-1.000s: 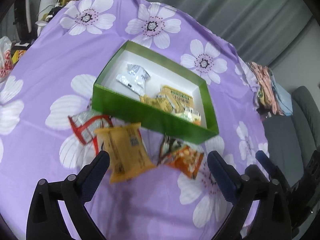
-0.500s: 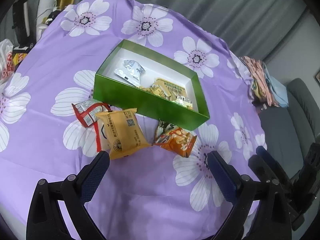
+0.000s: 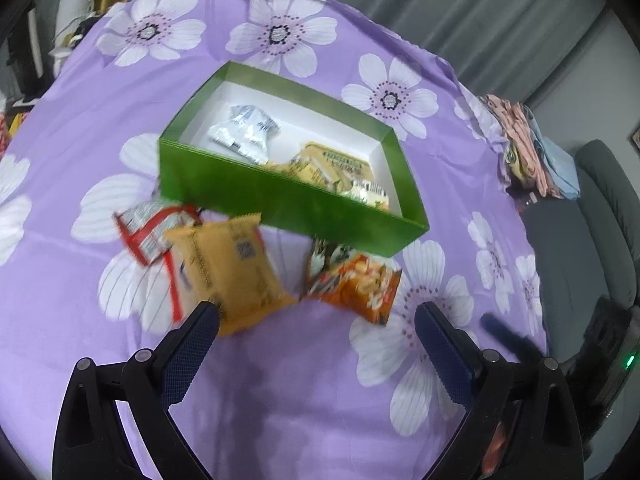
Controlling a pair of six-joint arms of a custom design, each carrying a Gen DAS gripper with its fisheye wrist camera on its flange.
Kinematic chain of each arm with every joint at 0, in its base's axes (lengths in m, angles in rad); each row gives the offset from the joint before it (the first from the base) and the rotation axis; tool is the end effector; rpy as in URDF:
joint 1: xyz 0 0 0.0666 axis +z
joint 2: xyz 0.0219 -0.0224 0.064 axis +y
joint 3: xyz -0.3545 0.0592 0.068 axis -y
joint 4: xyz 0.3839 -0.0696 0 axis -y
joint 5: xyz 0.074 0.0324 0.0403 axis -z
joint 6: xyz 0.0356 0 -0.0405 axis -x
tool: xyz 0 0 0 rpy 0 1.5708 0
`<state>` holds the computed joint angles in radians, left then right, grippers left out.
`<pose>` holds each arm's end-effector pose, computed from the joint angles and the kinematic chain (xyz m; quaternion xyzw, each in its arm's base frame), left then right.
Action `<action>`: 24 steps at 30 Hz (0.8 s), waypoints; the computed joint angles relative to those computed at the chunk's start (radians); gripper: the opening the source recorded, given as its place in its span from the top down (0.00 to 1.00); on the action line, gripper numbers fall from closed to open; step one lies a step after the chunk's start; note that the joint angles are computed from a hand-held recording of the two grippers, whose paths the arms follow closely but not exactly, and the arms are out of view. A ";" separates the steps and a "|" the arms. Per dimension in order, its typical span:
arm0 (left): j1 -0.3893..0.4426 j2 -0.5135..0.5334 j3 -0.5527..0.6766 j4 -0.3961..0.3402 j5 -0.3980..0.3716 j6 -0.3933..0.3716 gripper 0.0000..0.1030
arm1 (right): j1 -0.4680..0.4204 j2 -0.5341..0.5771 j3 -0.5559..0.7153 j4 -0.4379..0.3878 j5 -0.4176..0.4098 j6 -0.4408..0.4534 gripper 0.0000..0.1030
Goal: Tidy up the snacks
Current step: 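Withdraw both grippers and move toward the orange panda-print bag, then close both grippers on the orange panda-print bag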
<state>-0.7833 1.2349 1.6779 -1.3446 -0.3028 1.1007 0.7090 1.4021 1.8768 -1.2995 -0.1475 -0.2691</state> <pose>0.2785 -0.2630 0.5674 -0.1965 0.9142 -0.1788 0.3061 0.3345 0.2933 0.5866 -0.2288 0.9005 0.2313 0.2886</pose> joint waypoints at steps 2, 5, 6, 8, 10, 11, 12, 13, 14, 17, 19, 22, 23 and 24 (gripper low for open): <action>0.024 0.022 0.018 0.026 0.027 -0.042 0.05 | 0.000 0.003 -0.017 0.015 -0.014 0.000 0.06; 0.058 0.063 0.042 0.064 0.095 -0.113 0.05 | -0.004 0.013 -0.032 0.030 -0.043 -0.003 0.08; 0.070 0.083 0.054 0.067 0.123 -0.140 0.05 | -0.005 0.017 -0.035 0.034 -0.053 -0.005 0.09; 0.085 0.114 0.069 0.065 0.156 -0.156 0.05 | -0.010 0.028 -0.036 0.039 -0.073 -0.006 0.09; 0.099 0.150 0.088 0.054 0.192 -0.177 0.05 | -0.014 0.037 -0.040 0.053 -0.094 -0.014 0.09; 0.103 0.158 0.089 0.055 0.197 -0.178 0.05 | -0.016 0.043 -0.040 0.058 -0.105 -0.018 0.09; 0.110 0.166 0.088 0.060 0.212 -0.180 0.05 | -0.017 0.050 -0.038 0.061 -0.114 -0.023 0.10; 0.121 0.172 0.082 0.076 0.247 -0.182 0.05 | -0.019 0.059 -0.035 0.065 -0.126 -0.026 0.12; 0.126 0.173 0.074 0.086 0.265 -0.178 0.05 | -0.019 0.066 -0.034 0.069 -0.137 -0.030 0.13; 0.138 0.188 0.068 0.094 0.311 -0.179 0.05 | -0.018 0.085 -0.034 0.086 -0.169 -0.048 0.17; 0.143 0.192 0.062 0.097 0.333 -0.178 0.05 | -0.016 0.097 -0.036 0.093 -0.178 -0.062 0.21; 0.144 0.188 0.055 0.108 0.334 -0.181 0.05 | -0.016 0.114 -0.032 0.093 -0.195 -0.076 0.31; 0.146 0.188 0.054 0.115 0.339 -0.181 0.05 | -0.016 0.117 -0.033 0.097 -0.203 -0.080 0.35; 0.146 0.187 0.052 0.121 0.343 -0.181 0.06 | -0.018 0.120 -0.033 0.100 -0.208 -0.083 0.40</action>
